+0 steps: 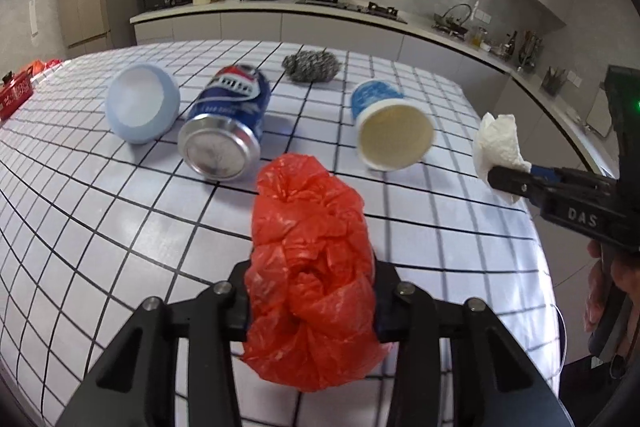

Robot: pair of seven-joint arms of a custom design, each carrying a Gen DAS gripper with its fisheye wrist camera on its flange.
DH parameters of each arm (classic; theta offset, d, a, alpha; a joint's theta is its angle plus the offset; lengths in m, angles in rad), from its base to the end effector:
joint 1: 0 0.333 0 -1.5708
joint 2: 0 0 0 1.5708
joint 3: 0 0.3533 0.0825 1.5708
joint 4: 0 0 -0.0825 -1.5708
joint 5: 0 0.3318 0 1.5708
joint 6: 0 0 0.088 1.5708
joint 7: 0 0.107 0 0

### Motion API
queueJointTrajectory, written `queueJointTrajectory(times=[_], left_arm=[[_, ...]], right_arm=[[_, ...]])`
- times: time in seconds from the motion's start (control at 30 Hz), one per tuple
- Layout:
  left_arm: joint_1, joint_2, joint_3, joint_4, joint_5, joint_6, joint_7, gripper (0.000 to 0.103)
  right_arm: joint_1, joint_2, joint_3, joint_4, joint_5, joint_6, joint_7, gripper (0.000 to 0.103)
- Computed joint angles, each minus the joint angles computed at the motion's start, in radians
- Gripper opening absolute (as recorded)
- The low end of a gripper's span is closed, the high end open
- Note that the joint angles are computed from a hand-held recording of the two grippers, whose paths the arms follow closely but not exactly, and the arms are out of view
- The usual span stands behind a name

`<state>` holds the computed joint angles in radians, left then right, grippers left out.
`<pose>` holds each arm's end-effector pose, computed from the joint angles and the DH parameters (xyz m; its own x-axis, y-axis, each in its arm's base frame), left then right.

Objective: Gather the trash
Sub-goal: 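Grasp the red plastic bag with the left tool while the right tool grasps the white tissue, then carry the red bag and white tissue over the black bin with both tools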

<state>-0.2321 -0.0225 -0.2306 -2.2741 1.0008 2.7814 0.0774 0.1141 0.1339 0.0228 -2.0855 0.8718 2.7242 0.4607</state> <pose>0.4316 -0.2581 0.4790 0.1219 -0.9859 0.1149 -0.7255 -0.1675 -0.6676 0.5626 0.0483 0.4757 0.5227 -0.8493 -0.0734 -0.6732 -0.3584 -0.6468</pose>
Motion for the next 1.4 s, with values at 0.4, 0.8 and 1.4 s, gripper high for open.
queueJointTrajectory(times=[0.4,0.8,1.4], left_arm=[[-0.070,-0.041,-0.066,0.031,0.006,-0.028,-0.026,0.042],[-0.201,0.100,-0.100,0.207,0.026,-0.059,0.003,0.042],[-0.433,0.416,-0.064,0.532,-0.107,-0.059,0.223,0.041]], right_arm=[[-0.081,-0.278,-0.112,-0.207,0.103,-0.097,-0.160,0.036],[-0.232,-0.392,-0.238,-0.305,0.035,-0.173,-0.207,0.036],[-0.492,-0.236,-0.354,-0.237,-0.001,-0.294,-0.368,0.036]])
